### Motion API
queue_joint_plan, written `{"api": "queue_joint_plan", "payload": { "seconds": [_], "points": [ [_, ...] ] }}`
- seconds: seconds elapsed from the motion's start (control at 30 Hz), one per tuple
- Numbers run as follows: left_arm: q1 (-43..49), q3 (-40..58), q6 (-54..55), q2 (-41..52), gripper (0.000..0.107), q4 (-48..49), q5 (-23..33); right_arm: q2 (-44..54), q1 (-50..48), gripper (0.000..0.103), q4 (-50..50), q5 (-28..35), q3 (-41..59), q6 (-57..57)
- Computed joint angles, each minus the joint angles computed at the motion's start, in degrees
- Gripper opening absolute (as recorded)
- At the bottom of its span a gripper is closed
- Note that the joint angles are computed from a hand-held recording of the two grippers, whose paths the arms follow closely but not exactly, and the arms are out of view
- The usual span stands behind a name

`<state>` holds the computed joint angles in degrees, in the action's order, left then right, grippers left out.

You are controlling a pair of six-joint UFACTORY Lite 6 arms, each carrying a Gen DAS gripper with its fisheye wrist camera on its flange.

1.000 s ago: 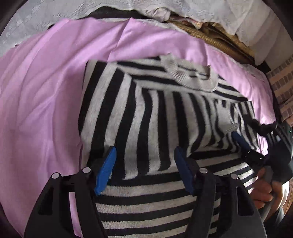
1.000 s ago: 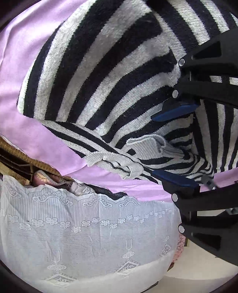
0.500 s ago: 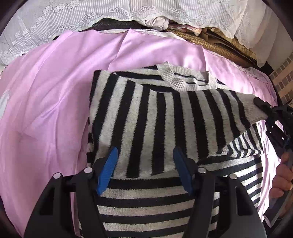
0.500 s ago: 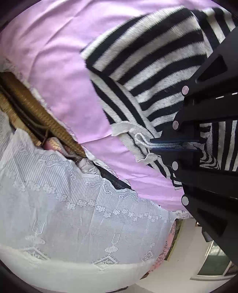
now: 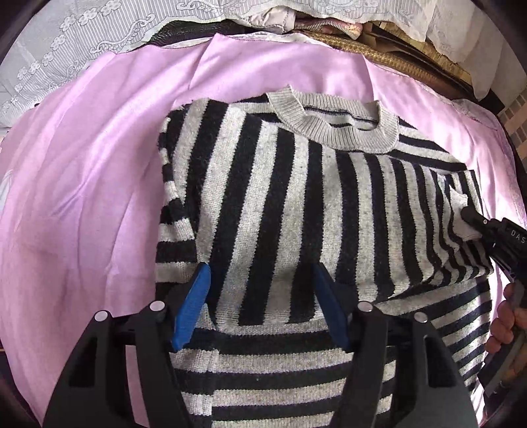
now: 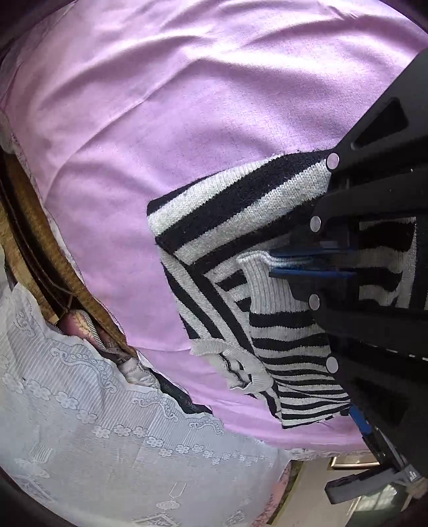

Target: Fold small clothes

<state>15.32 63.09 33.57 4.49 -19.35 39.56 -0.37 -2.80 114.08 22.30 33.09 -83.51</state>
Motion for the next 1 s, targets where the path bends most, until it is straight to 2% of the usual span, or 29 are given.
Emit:
{"api": "queue_joint_plan", "payload": {
  "seconds": [0.07,0.17,0.27,0.4,0.43,0.47,0.5,0.6,0.63,0.7,0.77,0.87,0.93,0.97,1.0],
  "points": [
    [2.6,1.2,3.6,-1.5,0.063,-3.1,1.9,-5.0,0.1,0.013,-0.7,-3.2,-1.8,2.1],
    [2.8,4.0,5.0,-1.8,0.067,-3.6,1.5,-13.2,1.4,0.013,3.9,-6.0,-5.0,-2.3],
    [0.5,10.0,1.5,3.6,0.068,0.1,0.1,-9.9,7.5,0.013,-0.3,-7.7,-0.5,-1.3],
    [-1.6,15.8,-8.7,14.0,0.071,11.8,-2.5,-2.8,11.5,0.013,8.6,-9.4,2.0,-9.6],
    [-0.8,17.3,-8.9,17.1,0.076,12.0,-2.4,-0.6,10.8,0.007,8.3,-8.9,2.1,-8.9],
    [0.7,18.0,-7.4,18.7,0.089,9.9,-2.1,1.6,9.1,0.001,9.7,-6.0,1.5,-10.6],
    [2.2,18.7,-6.4,19.7,0.094,8.0,-2.0,1.7,7.4,0.000,9.9,-3.9,0.5,-12.0],
    [5.0,21.2,-5.0,20.5,0.094,4.5,1.5,0.7,6.6,0.000,-0.9,-4.7,1.5,-3.4],
    [5.1,20.6,-5.0,19.1,0.092,4.9,1.6,-0.9,6.5,0.006,-4.9,-5.3,1.5,0.2],
    [5.6,17.6,-2.2,14.4,0.085,3.7,1.8,-6.3,6.3,0.010,-7.7,-5.7,-0.3,2.6],
    [7.1,12.1,4.3,7.1,0.085,-0.5,1.9,-10.9,6.8,0.019,-13.5,-6.4,-1.3,7.5],
    [9.4,3.0,11.5,-2.0,0.086,-3.2,1.8,-13.0,8.7,0.024,-16.1,-8.0,-2.8,9.2],
    [8.5,-4.2,9.7,-4.3,0.089,2.7,-2.8,-10.2,10.2,0.024,-14.1,-9.5,-2.9,7.6],
    [9.2,-6.5,9.8,-3.8,0.098,4.3,-4.9,-7.1,10.5,0.024,-13.2,-9.6,-2.5,6.7],
    [10.0,-8.0,9.7,-2.8,0.098,5.7,-7.0,-5.6,10.6,0.023,-9.9,-9.5,-2.8,3.4]
  ]
}}
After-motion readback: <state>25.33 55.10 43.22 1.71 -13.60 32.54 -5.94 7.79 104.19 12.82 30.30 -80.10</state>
